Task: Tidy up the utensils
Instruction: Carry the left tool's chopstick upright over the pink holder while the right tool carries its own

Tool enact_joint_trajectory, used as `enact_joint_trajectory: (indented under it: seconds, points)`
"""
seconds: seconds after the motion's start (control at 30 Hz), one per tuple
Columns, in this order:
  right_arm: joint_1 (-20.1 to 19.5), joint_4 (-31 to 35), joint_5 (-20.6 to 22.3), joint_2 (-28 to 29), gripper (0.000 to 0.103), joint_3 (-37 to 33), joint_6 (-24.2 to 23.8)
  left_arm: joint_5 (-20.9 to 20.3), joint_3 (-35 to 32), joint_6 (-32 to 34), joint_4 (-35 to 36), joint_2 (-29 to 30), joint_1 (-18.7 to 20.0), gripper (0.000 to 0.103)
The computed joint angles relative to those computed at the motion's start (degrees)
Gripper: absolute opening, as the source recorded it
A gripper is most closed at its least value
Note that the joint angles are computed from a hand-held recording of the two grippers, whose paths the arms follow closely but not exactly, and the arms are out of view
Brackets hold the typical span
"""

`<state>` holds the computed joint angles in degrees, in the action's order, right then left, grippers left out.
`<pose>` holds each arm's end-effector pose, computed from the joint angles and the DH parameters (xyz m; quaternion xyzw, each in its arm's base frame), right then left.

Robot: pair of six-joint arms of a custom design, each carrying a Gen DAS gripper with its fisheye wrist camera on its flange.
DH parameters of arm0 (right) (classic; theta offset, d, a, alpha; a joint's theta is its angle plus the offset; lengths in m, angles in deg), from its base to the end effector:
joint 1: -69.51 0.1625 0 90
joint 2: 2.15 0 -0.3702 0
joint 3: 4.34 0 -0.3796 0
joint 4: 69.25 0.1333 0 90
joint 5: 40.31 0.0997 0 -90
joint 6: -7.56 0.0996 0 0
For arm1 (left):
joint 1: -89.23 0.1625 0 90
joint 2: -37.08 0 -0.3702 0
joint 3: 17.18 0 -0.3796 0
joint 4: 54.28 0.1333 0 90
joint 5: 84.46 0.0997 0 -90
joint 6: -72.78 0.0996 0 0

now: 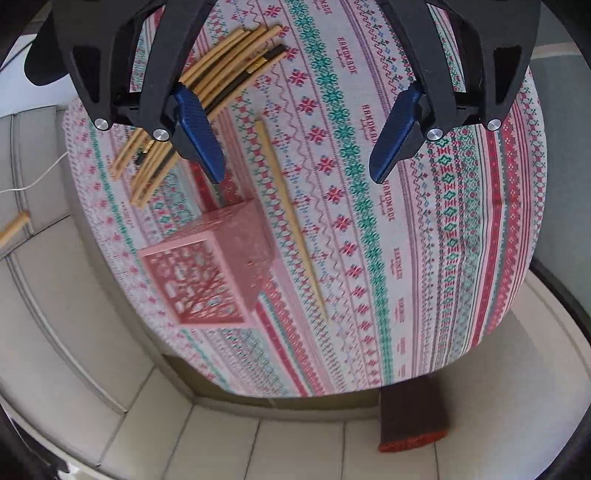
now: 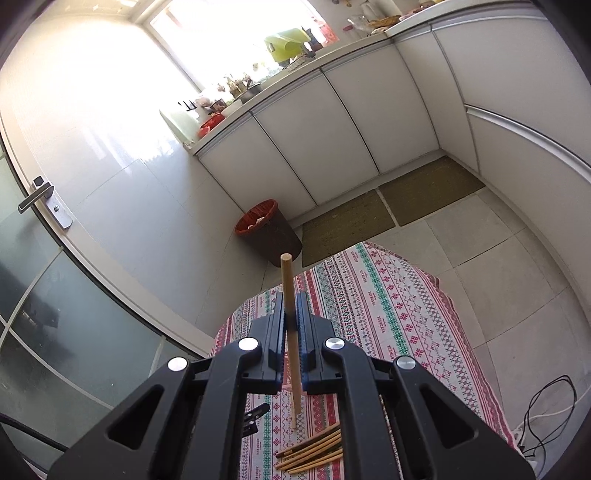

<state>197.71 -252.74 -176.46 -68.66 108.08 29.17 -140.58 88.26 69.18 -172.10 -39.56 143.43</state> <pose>0.3760 -0.3784 0.2564 -0.0350 -0.8558 0.5005 0.1259 -0.1490 -0.5293 0.2554 0.2677 0.9184 -0.0905 0.2771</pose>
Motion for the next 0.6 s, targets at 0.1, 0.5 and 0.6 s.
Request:
enact_joint_trajectory:
  seconds: [0.1,0.5,0.6]
  points:
    - [-0.2,-1.2,0.5,0.3,0.006,0.1,-0.5,-1.5,0.0,0.0,2.5,1.6,1.8,0.056]
    - [-2.4,-2.1,3.0,-1.8,0.006,3.7,1.4,0.6,7.4,-5.6,-5.2,1.0,1.8,0.03]
    - [-2.3,-2.0,2.6,-2.1,0.006,4.3,1.5,1.5,8.5,-8.1,-5.3,0.8,1.0,0.032]
